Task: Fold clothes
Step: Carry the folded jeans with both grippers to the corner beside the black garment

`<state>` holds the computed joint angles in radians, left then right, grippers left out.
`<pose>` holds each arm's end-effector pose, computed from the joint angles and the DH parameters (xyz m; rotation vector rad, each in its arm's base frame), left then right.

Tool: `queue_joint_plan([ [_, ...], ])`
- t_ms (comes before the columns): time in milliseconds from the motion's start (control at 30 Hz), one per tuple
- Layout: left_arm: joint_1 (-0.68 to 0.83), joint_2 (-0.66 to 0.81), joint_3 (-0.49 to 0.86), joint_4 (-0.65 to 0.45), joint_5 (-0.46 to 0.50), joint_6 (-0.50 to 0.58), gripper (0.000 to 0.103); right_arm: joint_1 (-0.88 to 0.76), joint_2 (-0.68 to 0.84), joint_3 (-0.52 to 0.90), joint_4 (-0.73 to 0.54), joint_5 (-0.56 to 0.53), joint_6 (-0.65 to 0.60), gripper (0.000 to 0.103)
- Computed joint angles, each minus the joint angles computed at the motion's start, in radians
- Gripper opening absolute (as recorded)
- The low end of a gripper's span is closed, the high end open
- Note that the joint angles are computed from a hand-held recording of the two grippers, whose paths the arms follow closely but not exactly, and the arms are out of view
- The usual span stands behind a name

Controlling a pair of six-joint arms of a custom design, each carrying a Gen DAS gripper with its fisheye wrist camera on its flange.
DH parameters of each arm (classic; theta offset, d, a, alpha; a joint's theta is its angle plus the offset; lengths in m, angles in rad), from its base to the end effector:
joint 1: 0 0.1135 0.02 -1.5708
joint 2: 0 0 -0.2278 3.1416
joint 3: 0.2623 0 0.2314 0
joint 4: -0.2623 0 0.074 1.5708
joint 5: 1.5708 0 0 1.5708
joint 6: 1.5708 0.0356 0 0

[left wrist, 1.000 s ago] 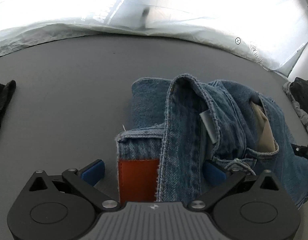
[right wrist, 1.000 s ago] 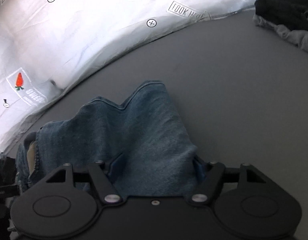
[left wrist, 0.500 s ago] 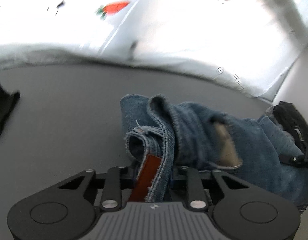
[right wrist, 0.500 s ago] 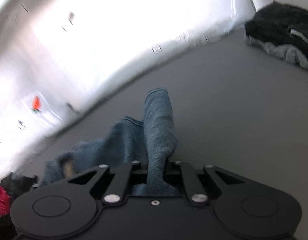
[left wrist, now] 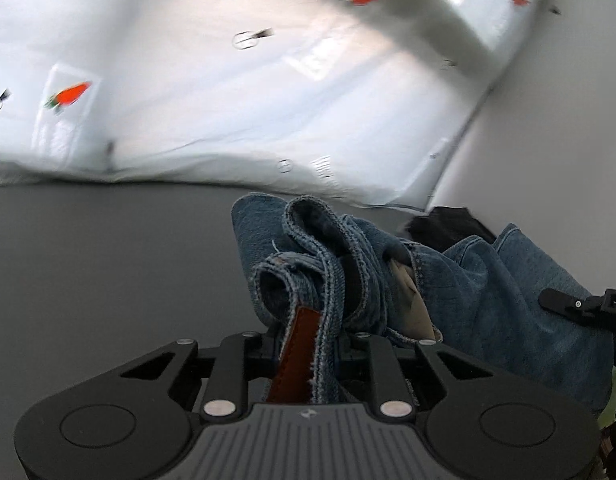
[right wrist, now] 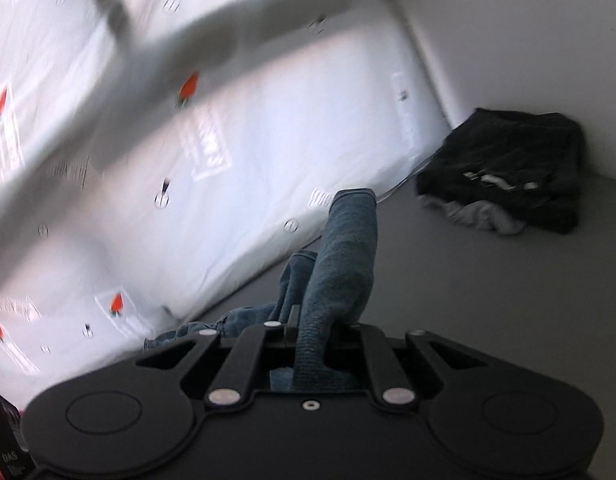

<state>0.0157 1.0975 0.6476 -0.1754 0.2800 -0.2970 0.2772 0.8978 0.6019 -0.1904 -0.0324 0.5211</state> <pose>0.2314 -0.0062 0.2098 -0.1860 2.1985 -0.4648 0.1980 0.0575 0.2326 0.2350 2.0856 0.5227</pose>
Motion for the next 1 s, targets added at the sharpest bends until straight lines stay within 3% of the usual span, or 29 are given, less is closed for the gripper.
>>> queue_joint_plan([
  [133,-0.252,0.013,0.065,-0.008,-0.176,-0.163,0.022,-0.375,-0.132,0.014,-0.149,-0.345,-0.11,0.009],
  [233,-0.428,0.105,0.148,0.042,-0.281,-0.252,0.022,-0.651,-0.089,0.117,-0.274,-0.588,-0.255,0.009],
  [367,-0.58,0.288,0.296,0.106,-0.358,-0.319,0.022,-0.913,0.036,0.272,-0.414,-0.787,-0.489,0.009],
  [467,-0.659,0.414,0.421,0.119,-0.399,-0.303,0.022,-1.042,0.157,0.375,-0.479,-0.902,-0.523,0.009],
  [600,-0.709,0.546,0.608,0.054,-0.416,-0.292,0.022,-1.153,0.296,0.482,-0.498,-1.032,-0.456,0.009],
  [733,-0.693,0.666,0.841,-0.057,-0.365,-0.276,0.022,-1.187,0.328,0.487,-0.358,-1.062,-0.229,0.009],
  [833,-0.67,0.801,1.124,-0.217,-0.331,-0.222,0.022,-1.183,0.328,0.479,-0.243,-1.064,-0.045,0.009],
  [1000,-0.64,1.056,1.614,-0.462,-0.282,-0.153,0.022,-1.125,0.366,0.501,-0.064,-0.997,0.156,0.009],
])
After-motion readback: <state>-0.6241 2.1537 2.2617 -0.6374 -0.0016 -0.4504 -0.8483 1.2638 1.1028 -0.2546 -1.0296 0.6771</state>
